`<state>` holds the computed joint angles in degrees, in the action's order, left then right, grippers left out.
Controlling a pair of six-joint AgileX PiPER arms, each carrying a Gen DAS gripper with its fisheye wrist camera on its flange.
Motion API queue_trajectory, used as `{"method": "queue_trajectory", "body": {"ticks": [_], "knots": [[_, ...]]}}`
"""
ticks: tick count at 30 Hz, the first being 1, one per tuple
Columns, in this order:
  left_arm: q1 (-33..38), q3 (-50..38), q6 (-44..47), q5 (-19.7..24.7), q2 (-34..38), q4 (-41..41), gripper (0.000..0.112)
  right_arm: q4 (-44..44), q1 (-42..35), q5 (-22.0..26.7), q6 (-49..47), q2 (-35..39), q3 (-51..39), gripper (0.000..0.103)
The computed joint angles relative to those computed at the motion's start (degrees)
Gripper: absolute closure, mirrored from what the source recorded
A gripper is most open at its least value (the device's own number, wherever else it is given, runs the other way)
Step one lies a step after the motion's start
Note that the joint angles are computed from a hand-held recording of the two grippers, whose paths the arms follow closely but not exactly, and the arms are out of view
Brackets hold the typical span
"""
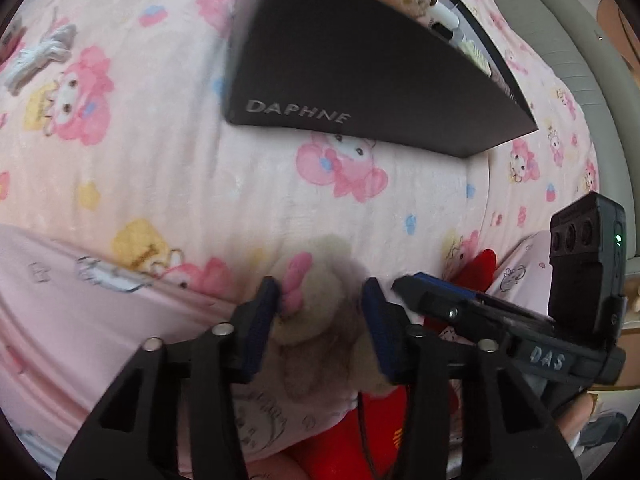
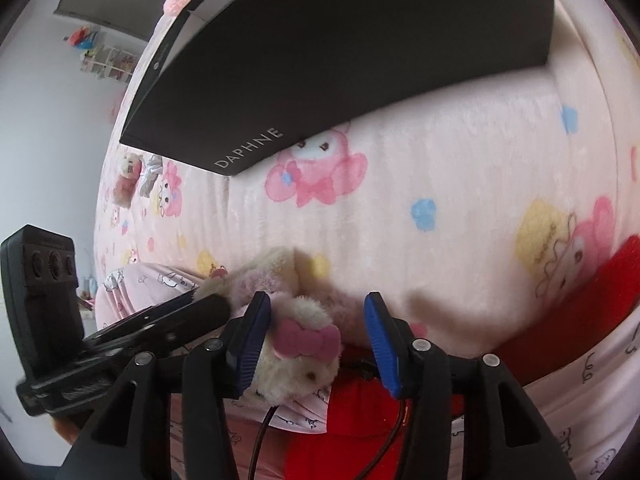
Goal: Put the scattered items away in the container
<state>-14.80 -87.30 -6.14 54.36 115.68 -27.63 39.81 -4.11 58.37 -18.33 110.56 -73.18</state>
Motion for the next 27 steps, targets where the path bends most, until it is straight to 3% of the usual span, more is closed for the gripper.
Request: {"method": "queue_trajectory", "body": {"ticks": [4, 14, 16, 19, 22, 27], "knots": [[-0.95, -1.78, 1.29, -1.13, 2.33, -2.53, 0.091, 2.52, -0.27, 1.84, -1.84, 1.77, -0.10, 0.058], [-2.56, -8.83, 0.05, -2.04, 5.74, -1.07, 0.088, 7.69, 0.43, 2.22, -7.00, 3.49, -1.29, 0.059], [-3.24, -10.06, -1.89, -3.40, 4.95, 2.45, 0.088, 6.76, 1.41, 0.58, -6.78, 2.75, -2.35, 0.059], [-1.94, -10.36, -0.62, -4.50, 3.81, 1.00, 0.088, 8.60, 1.44, -2.66, -8.81, 0.96, -2.36, 0.059], [-1.78, -11.31, -3.46, -3.21, 4.09, 4.89, 0.087, 8.17, 1.07, -3.93, -9.12, 0.26, -1.89, 0.059], [-1.07, -5.07, -4.58, -3.98, 0.32, 4.35, 0.084, 6.95, -0.05, -3.65, -6.84, -0.52, -0.54, 0.059]]}}
